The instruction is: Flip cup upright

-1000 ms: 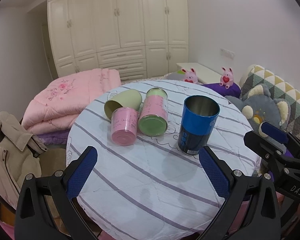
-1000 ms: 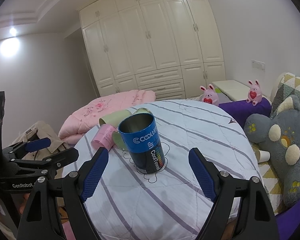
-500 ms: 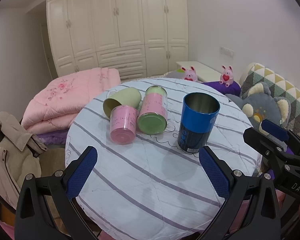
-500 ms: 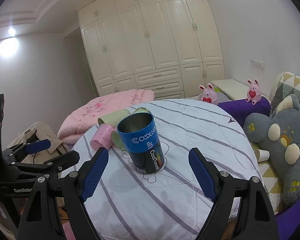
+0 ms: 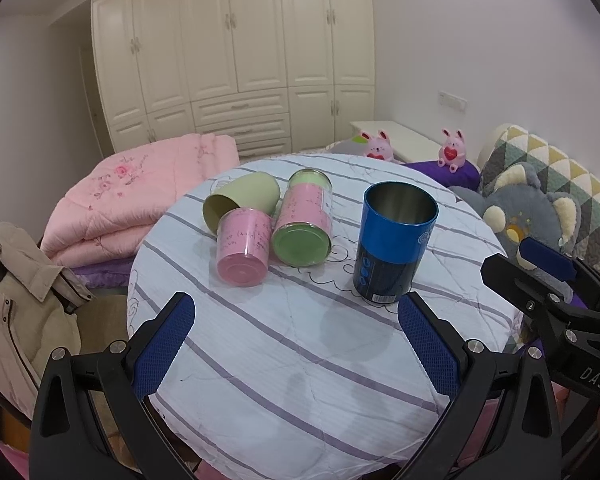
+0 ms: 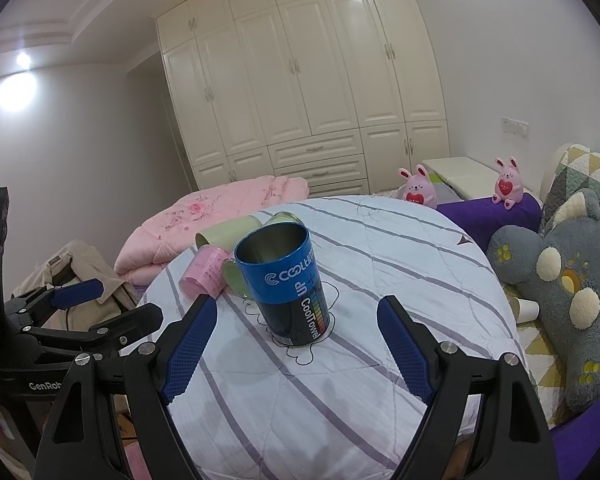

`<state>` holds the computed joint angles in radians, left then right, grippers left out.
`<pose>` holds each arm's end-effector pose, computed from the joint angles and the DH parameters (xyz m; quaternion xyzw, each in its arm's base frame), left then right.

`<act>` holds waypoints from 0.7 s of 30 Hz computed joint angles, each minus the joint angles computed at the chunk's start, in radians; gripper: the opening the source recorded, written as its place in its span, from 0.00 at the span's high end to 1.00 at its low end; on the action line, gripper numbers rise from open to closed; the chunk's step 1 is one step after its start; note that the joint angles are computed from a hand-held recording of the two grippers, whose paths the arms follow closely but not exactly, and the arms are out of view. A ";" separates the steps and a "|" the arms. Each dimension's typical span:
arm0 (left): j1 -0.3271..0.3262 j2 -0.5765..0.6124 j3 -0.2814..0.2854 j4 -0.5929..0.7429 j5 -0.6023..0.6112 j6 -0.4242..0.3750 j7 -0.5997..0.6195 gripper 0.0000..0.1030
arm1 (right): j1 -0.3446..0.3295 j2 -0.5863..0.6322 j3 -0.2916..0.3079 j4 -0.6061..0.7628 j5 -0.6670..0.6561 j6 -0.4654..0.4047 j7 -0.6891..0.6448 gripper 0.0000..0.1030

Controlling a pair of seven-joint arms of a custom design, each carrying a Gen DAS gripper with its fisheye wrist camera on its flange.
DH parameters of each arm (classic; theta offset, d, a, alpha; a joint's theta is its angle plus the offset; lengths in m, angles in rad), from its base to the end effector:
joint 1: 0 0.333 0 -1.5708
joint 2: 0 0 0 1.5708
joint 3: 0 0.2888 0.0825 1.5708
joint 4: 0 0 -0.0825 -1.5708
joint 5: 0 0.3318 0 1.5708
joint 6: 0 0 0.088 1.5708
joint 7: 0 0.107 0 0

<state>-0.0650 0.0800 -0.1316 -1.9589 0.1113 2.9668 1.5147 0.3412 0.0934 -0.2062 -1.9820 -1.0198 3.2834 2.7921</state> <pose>0.5646 -0.1177 0.5446 -0.5537 0.7018 -0.3361 0.2965 0.5294 0.1640 0.5257 -0.6005 0.5887 -0.2761 0.4654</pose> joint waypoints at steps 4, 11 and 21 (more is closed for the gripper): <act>0.000 0.002 0.000 0.002 0.001 -0.003 0.002 0.00 | -0.008 -0.001 0.011 -0.003 0.009 -0.006 -0.009 0.18; -0.002 0.008 0.008 0.002 0.033 0.006 -0.025 0.00 | -0.020 0.002 0.033 -0.005 0.053 -0.014 -0.053 0.18; -0.001 0.018 0.009 0.011 0.035 0.002 -0.023 0.00 | -0.012 0.005 0.035 -0.011 0.107 -0.025 -0.111 0.18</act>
<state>-0.0656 0.0979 -0.1229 -1.9483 0.1465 2.9683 1.4916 0.3292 0.0982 -0.1707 -1.9932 -0.9123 3.2582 2.6807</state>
